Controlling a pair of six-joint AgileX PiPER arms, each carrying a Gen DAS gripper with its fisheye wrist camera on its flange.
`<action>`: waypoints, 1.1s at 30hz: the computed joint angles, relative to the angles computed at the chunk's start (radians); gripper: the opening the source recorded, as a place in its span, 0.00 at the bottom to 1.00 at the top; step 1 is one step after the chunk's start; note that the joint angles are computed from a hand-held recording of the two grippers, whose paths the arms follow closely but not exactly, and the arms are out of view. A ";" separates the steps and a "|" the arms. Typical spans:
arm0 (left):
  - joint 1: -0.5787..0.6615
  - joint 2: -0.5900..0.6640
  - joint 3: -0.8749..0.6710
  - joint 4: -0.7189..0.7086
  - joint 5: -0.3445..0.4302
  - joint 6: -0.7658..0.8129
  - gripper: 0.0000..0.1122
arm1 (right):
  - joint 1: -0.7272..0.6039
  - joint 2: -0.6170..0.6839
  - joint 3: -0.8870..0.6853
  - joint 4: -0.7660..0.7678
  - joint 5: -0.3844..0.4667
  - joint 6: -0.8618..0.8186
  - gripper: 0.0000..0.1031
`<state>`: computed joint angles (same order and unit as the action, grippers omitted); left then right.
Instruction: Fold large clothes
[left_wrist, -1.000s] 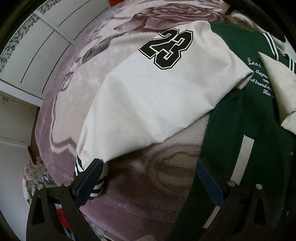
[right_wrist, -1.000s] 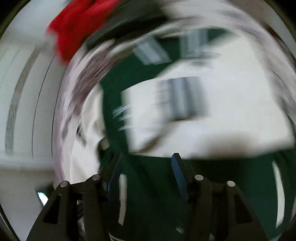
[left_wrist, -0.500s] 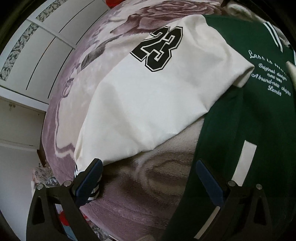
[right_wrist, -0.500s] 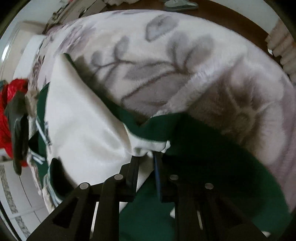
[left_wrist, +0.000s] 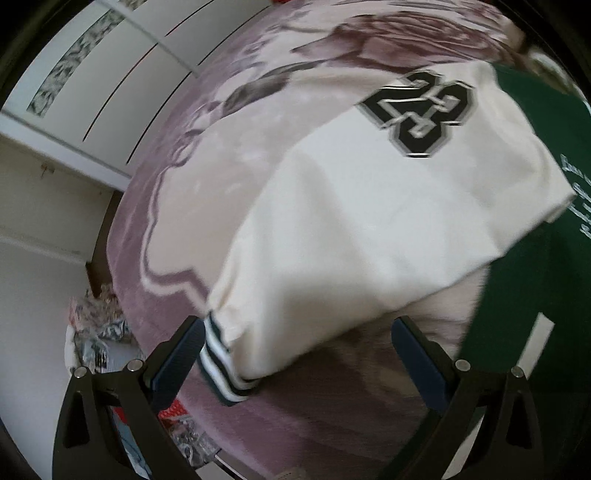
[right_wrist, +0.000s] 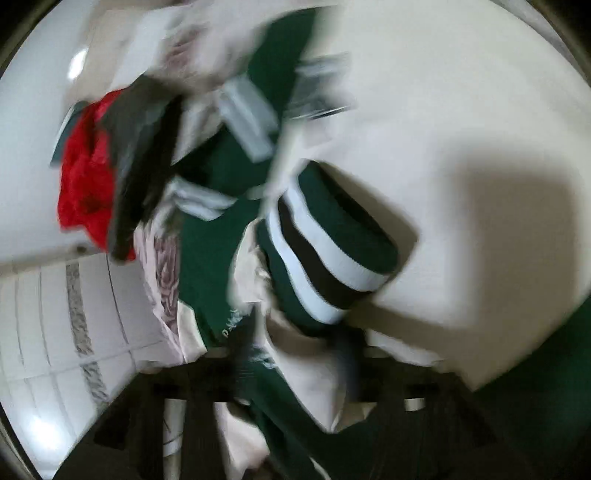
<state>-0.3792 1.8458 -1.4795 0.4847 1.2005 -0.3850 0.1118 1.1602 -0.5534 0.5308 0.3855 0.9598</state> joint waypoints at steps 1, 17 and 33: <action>0.010 -0.005 0.010 0.003 -0.003 -0.003 0.92 | 0.089 0.068 -0.086 -0.092 -0.027 0.074 0.25; 0.424 0.030 0.039 -0.477 -0.056 0.231 0.92 | 0.214 0.307 -0.380 0.061 0.283 -0.255 0.63; 0.941 0.028 0.224 -1.292 -0.006 0.550 0.89 | 0.327 0.553 -0.579 0.050 0.304 -0.135 0.63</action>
